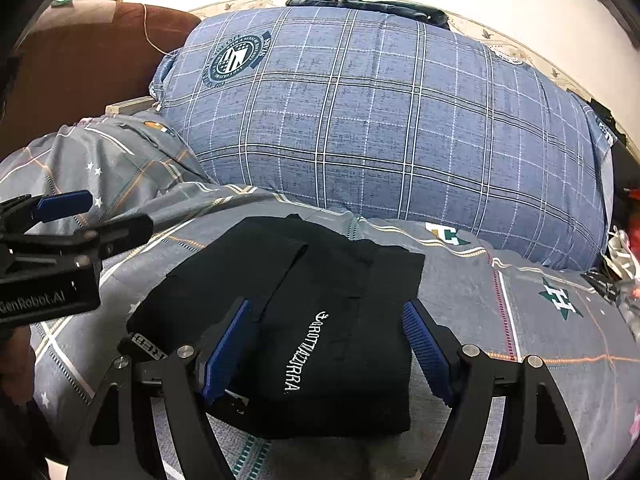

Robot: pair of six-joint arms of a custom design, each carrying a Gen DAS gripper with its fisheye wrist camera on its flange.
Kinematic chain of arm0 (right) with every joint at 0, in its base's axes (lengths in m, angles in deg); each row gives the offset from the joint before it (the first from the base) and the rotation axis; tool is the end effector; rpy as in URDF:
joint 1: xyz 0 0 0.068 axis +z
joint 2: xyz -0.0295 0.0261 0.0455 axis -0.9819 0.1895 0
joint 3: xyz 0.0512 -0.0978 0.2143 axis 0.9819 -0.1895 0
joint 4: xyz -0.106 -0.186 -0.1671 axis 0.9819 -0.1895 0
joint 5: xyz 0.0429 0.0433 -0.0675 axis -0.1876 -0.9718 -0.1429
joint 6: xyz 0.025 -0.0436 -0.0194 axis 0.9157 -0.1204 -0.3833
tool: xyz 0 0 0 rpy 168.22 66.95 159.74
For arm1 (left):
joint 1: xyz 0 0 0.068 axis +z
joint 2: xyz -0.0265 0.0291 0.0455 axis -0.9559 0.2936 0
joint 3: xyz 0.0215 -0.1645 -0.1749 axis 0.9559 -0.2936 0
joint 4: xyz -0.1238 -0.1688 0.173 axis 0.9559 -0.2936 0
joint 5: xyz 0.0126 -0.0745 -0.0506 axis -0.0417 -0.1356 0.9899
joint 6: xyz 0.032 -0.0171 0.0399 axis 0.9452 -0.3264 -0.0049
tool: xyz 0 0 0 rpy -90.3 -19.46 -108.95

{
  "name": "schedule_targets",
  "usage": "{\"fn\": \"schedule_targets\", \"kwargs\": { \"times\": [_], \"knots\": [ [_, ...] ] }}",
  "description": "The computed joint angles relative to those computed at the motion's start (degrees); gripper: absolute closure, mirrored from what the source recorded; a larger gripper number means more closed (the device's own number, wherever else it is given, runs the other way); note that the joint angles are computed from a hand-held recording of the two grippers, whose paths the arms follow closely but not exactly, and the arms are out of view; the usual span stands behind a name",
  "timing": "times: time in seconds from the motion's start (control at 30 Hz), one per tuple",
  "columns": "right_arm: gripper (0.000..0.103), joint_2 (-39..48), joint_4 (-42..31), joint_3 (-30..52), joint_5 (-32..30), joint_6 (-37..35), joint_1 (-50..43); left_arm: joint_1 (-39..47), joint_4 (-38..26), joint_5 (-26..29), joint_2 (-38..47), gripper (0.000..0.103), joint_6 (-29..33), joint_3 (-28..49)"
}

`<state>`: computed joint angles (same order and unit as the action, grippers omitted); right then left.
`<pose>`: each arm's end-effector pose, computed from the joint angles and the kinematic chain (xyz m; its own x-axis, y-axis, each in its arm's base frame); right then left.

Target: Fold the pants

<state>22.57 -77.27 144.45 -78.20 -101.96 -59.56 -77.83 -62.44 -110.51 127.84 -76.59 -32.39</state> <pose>0.3355 0.1261 0.1948 -0.4187 -0.4336 -0.7979 -0.6090 0.7858 -0.1075 0.3072 -0.0128 0.1835 -0.4895 -0.1854 -0.8520 -0.3666 0.9303 0.0082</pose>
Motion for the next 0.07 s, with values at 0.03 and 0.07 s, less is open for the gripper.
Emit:
{"fn": "schedule_targets", "kwargs": {
  "times": [0.03,0.07],
  "knots": [
    [0.024,0.09,0.01,0.1,0.07,0.03,0.03,0.0,-0.11,-0.07,0.69,0.012,0.19,0.36],
    [0.024,0.24,0.05,0.28,0.07,0.12,0.01,0.11,-0.44,-0.11,1.43,0.012,0.11,0.85]
  ]
}}
